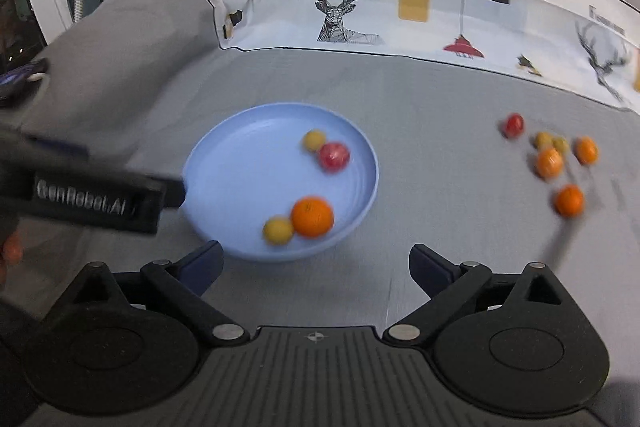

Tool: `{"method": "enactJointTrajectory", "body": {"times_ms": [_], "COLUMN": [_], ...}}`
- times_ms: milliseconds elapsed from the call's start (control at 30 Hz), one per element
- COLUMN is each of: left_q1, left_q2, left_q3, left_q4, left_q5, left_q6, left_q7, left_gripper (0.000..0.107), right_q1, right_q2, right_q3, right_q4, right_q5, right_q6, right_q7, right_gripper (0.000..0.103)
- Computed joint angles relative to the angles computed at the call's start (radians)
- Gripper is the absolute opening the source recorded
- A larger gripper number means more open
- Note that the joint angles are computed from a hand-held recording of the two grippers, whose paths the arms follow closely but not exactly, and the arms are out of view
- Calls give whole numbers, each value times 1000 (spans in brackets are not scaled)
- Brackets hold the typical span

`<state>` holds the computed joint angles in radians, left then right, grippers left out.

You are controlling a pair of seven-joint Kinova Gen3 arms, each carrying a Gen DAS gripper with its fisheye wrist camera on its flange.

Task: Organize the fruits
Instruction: 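Open both tools to release the fruits onto the plate and withdraw, then move both open tools from the plate toward the loose fruit cluster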

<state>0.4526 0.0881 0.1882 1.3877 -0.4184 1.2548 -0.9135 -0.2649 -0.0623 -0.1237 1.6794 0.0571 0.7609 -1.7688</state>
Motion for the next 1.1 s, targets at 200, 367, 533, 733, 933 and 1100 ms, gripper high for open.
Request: {"method": "enactJointTrajectory", "body": {"times_ms": [200,367,533,733,933,1100], "left_q1": [-6,2,21,41,46,46], "left_q2": [-88,-148,-165,-185,-193,-198], "left_q3": [25,95,151,191,213,216], "left_q4": [47,66,47,36,30,34], "left_q5": [58,0,-48,-91,-100,-102], "left_q6": [102,118,147,183,202,196], "left_q7": [58,124,164,201,200,203], "left_gripper": [103,103,103,103,103,103], "right_q1": [27,38,54,76,99,113], "right_q2": [-209,-299,-355,-400,-429,-437], "right_q3": [-75,-110,-141,-153,-167,-170], "right_q4": [137,184,202,215,226,228], "right_q5": [62,77,83,70,61,49], "right_q6": [-39,-64,-56,-70,-83,-85], "right_q7": [-137,-127,-121,-109,-110,-111], "right_gripper": [101,101,102,102,102,102]}}
